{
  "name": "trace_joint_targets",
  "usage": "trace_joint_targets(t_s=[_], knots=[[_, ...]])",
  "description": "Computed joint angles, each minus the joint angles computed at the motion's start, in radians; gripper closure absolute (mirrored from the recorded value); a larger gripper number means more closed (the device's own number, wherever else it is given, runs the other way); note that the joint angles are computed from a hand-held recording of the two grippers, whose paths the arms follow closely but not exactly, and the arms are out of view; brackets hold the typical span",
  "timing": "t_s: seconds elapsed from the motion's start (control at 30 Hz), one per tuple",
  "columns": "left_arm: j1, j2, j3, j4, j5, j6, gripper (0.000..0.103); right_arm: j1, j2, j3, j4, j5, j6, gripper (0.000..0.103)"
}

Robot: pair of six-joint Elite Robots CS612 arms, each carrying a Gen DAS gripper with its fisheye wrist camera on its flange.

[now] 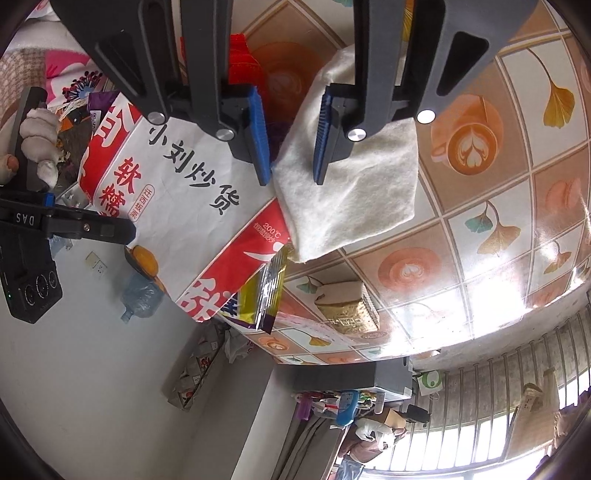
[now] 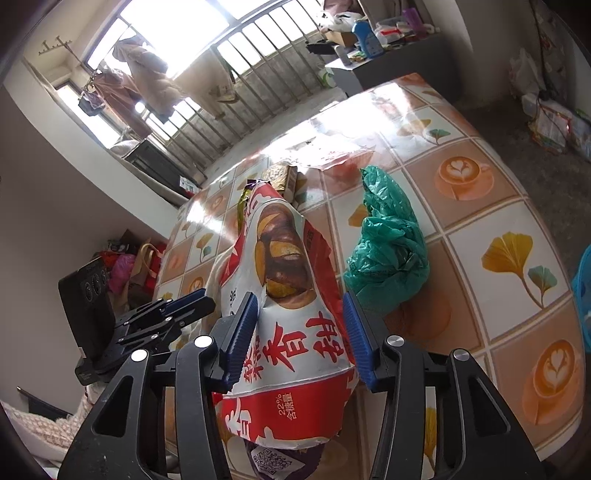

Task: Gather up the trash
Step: 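Grasp the white cloth with the left tool while the right tool grasps the red-white bag, then lift the cloth and red-white bag with both tools and carry them to the basket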

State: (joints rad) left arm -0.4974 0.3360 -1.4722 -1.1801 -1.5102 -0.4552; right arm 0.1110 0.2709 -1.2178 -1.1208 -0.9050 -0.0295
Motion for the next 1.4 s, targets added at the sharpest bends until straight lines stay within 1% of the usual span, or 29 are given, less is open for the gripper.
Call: trace_joint_targets(t_s=[0.1, 0.3, 0.4, 0.6, 0.67, 0.7, 0.77, 0.8, 0.93, 1.1, 1.3, 1.4], knots=[[0.001, 0.001, -0.001, 0.000, -0.002, -0.005, 0.086, -0.001, 0.003, -0.004, -0.001, 0.004, 0.001, 0.065], [0.002, 0.000, -0.007, -0.009, 0.008, -0.017, 0.092, -0.006, 0.010, -0.015, -0.009, 0.018, 0.022, 0.068], [0.004, -0.003, -0.005, -0.018, 0.010, -0.021, 0.092, -0.011, 0.013, -0.021, -0.019, 0.031, 0.037, 0.068], [0.009, -0.002, -0.002, -0.022, 0.003, -0.029, 0.092, -0.028, 0.021, -0.032, -0.039, 0.088, 0.082, 0.068], [0.008, 0.000, -0.004, -0.022, 0.000, -0.031, 0.092, -0.031, 0.019, -0.030, -0.022, 0.100, 0.075, 0.067], [0.009, 0.000, -0.002, -0.022, -0.001, -0.032, 0.092, -0.029, 0.017, -0.029, -0.009, 0.089, 0.069, 0.065], [0.009, -0.001, -0.001, -0.021, -0.003, -0.034, 0.092, -0.026, 0.015, -0.030, -0.005, 0.046, 0.067, 0.064], [0.009, -0.002, 0.001, -0.022, -0.003, -0.033, 0.092, -0.025, 0.016, -0.033, -0.005, 0.036, 0.067, 0.064], [0.009, -0.002, 0.002, -0.022, -0.003, -0.034, 0.092, -0.025, 0.020, -0.045, -0.013, 0.036, 0.068, 0.068], [0.010, -0.003, 0.004, -0.023, -0.002, -0.035, 0.092, -0.029, 0.023, -0.052, -0.050, 0.051, 0.097, 0.069], [0.010, -0.004, 0.005, -0.022, -0.002, -0.036, 0.092, -0.041, 0.034, -0.065, -0.117, 0.092, 0.158, 0.071], [0.011, -0.004, 0.004, -0.025, 0.003, -0.039, 0.092, -0.045, 0.038, -0.069, -0.143, 0.099, 0.182, 0.071]])
